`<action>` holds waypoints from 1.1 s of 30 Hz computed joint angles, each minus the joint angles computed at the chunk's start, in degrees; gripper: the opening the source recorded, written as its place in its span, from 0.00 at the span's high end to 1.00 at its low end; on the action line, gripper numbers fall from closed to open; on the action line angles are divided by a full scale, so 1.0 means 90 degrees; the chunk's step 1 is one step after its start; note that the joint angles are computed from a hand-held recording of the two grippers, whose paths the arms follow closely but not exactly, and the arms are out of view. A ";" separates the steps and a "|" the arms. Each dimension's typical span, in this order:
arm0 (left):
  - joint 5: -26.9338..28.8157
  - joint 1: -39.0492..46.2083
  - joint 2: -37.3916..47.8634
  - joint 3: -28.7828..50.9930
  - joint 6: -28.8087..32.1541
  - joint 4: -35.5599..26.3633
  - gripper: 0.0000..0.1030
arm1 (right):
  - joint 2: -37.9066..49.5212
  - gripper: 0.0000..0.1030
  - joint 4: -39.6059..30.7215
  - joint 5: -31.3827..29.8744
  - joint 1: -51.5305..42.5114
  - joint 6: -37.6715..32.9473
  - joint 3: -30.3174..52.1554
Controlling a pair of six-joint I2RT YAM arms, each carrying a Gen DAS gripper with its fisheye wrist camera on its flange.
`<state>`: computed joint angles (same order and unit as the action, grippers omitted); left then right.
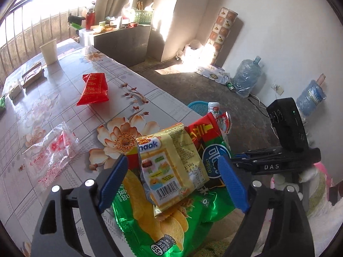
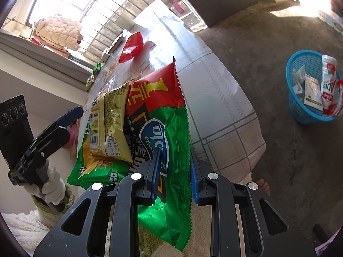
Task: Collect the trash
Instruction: 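Grasp the yellow snack pack with the left tool while the right holds the chip bag, then carry the chip bag and snack pack over the blue wastebasket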
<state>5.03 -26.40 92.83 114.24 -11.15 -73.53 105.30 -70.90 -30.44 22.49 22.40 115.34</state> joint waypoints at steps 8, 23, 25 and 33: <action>-0.0564 -0.0428 0.0287 -0.0653 -0.0447 0.0063 0.16 | -0.0349 0.76 0.0347 -0.0159 -0.0098 0.0236 -0.0554; 0.0566 0.0201 -0.0355 -0.1732 -0.1552 0.0767 0.53 | -0.0741 0.86 0.0896 -0.0507 -0.0182 0.0523 -0.1275; 0.0529 0.0174 -0.0454 -0.1800 -0.1557 0.0820 0.57 | -0.0807 0.89 0.0988 -0.0562 -0.0182 0.0591 -0.1363; 0.0617 0.0126 -0.0928 -0.1875 -0.1780 0.0861 0.87 | -0.1164 0.94 0.1345 -0.0504 -0.0273 0.0855 -0.1772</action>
<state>10.58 -25.27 84.48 97.36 -27.17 -65.78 94.82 -58.79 -34.98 20.03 30.10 99.39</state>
